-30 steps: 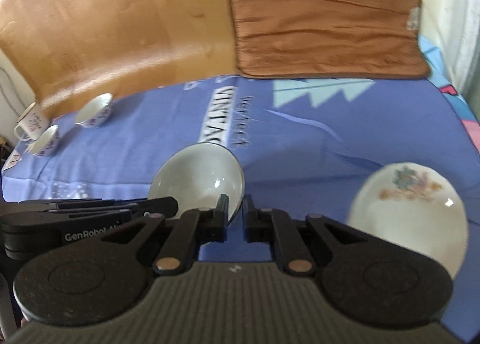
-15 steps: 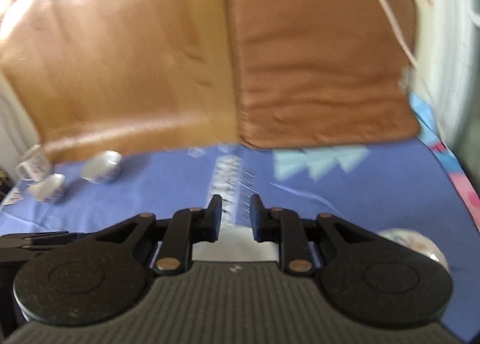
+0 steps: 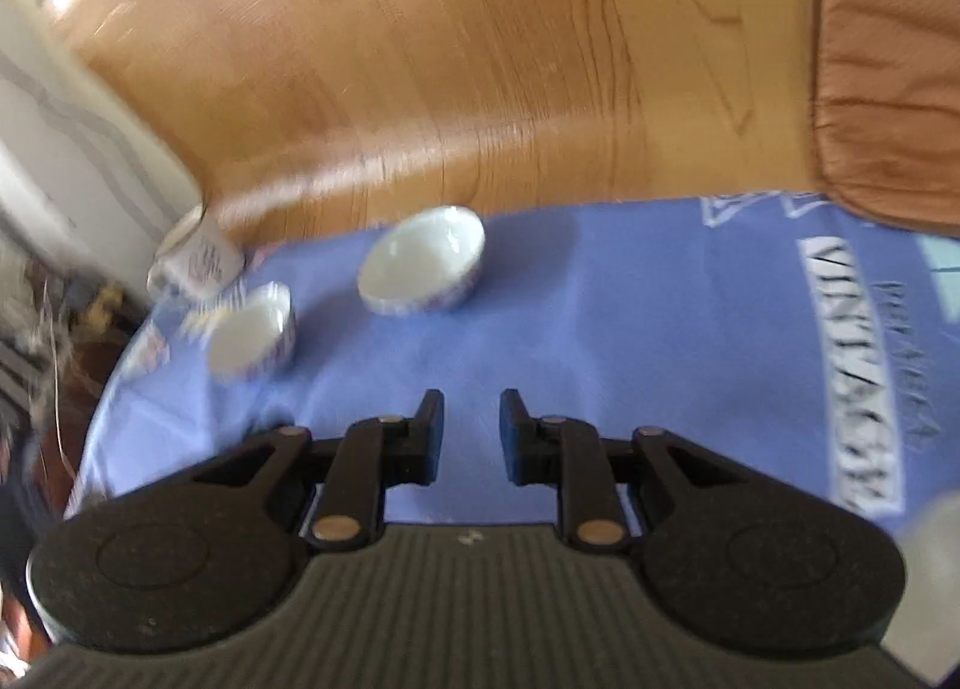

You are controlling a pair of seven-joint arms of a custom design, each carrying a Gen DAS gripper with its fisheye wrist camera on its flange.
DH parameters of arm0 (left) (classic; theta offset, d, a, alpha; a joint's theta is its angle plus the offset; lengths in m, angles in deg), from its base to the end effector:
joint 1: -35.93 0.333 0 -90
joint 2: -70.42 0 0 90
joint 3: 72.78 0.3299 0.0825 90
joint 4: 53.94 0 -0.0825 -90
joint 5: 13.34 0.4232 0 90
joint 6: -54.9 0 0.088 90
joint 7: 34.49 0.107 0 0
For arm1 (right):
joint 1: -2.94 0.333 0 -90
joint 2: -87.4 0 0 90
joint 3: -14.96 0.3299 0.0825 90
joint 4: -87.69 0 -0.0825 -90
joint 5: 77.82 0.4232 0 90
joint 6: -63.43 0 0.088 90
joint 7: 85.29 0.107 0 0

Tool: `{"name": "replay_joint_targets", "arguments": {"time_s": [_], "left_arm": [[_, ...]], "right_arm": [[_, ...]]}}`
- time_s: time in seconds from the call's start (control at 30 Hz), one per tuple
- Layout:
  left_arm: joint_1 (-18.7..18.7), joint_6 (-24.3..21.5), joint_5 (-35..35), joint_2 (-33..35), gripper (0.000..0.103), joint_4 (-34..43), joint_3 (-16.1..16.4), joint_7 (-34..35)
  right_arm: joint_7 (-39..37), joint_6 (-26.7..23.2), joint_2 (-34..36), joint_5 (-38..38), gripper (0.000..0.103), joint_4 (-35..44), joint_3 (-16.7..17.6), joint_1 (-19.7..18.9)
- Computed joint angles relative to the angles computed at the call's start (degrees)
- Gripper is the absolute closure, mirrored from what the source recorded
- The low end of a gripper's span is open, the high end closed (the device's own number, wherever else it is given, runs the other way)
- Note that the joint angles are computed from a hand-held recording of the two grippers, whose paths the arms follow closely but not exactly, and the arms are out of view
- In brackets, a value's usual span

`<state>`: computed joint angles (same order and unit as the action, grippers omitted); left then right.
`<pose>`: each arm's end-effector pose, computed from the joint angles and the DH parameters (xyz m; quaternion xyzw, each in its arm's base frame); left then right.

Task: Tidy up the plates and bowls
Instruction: 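Grasp the rim of another white bowl near the mug with the right gripper, then carry the white bowl toward the plate stack by the window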

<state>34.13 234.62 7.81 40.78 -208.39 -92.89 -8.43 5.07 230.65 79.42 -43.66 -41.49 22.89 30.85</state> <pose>0.3980 -0.2002 0.4731 -0.7228 0.5208 -0.4162 0.1822 0.4838 0.3094 0.5022 -0.6758 0.6130 -0.0246 0.4085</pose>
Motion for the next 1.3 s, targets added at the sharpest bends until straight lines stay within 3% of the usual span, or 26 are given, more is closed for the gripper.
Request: {"name": "replay_joint_targets", "arguments": {"time_s": [0.07,0.17,0.23,0.37,0.4,0.47,0.6,0.77,0.9,0.97,1.03,1.13,1.2,1.3], "left_arm": [[-3.44,1.34,-1.49,0.99,0.072,-0.35,4.07,1.19],[-1.66,2.26,-1.73,-0.36,0.072,-1.02,2.45,1.08],[-1.67,2.91,-2.01,-0.34,0.072,-0.97,2.26,1.28],[-1.34,2.91,-2.43,-0.08,0.072,-0.66,1.72,1.61],[-1.19,2.92,-2.48,-0.16,0.072,-0.68,1.57,1.65],[0.15,2.63,-2.32,-0.42,0.072,-0.51,0.13,1.36],[0.66,2.62,-2.03,-0.05,0.072,-0.3,-0.12,1.37],[0.55,3.83,-2.13,-0.27,0.072,-0.9,0.14,1.55],[0.08,5.2,-1.8,-0.58,0.072,-1.44,0.19,2.75],[-3.91,6.55,-1.75,0.31,0.072,-1.67,3.96,4.96],[-12.98,8.73,-1.71,1.97,0.072,-1.97,12.79,8.49],[-23.15,9.48,-1.72,2.21,0.072,-2.07,21.68,12.16],[-28.88,8.82,-2.26,1.15,0.072,-2.05,25.58,13.84],[-33.79,2.77,-3.78,-1.35,0.072,-0.98,26.1,16.31]], "right_arm": [[2.63,0.01,3.75,-0.83,0.079,4.06,0.4,-0.35],[15.5,-0.61,10.24,-14.27,0.078,10.55,0.99,-1.64],[20.69,-1.59,13.18,-19.02,0.077,13.42,0.22,-1.21],[25.78,-3.97,17.9,-19.56,0.077,18.05,-0.43,-1.21],[25.51,-4.31,18.79,-17.95,0.077,18.89,-0.07,-1.62],[23.09,-5.55,19.5,-14.05,0.089,19.76,1.07,-2.77],[20.68,-5.67,17.31,-14.39,0.092,17.8,0.84,-2.39],[6.98,-6.58,9.32,-3.93,0.092,10.26,2.45,-3.71],[-4.87,-11.45,-0.41,6.33,0.092,1.12,0.48,-2.04],[-7.69,-13.85,-5.59,8.99,0.092,-3.76,-0.91,-1.01],[-9.47,-16.16,-11.22,11.63,0.092,-8.92,-2.35,0.01],[-9.34,-19.18,-18.94,13.51,0.092,-15.84,-3.78,0.78],[-8.13,-19.58,-23.07,13.98,0.093,-19.49,-4.04,0.84],[-6.63,-17.13,-26.37,12.62,0.089,-22.63,-3.2,0.75]]}}
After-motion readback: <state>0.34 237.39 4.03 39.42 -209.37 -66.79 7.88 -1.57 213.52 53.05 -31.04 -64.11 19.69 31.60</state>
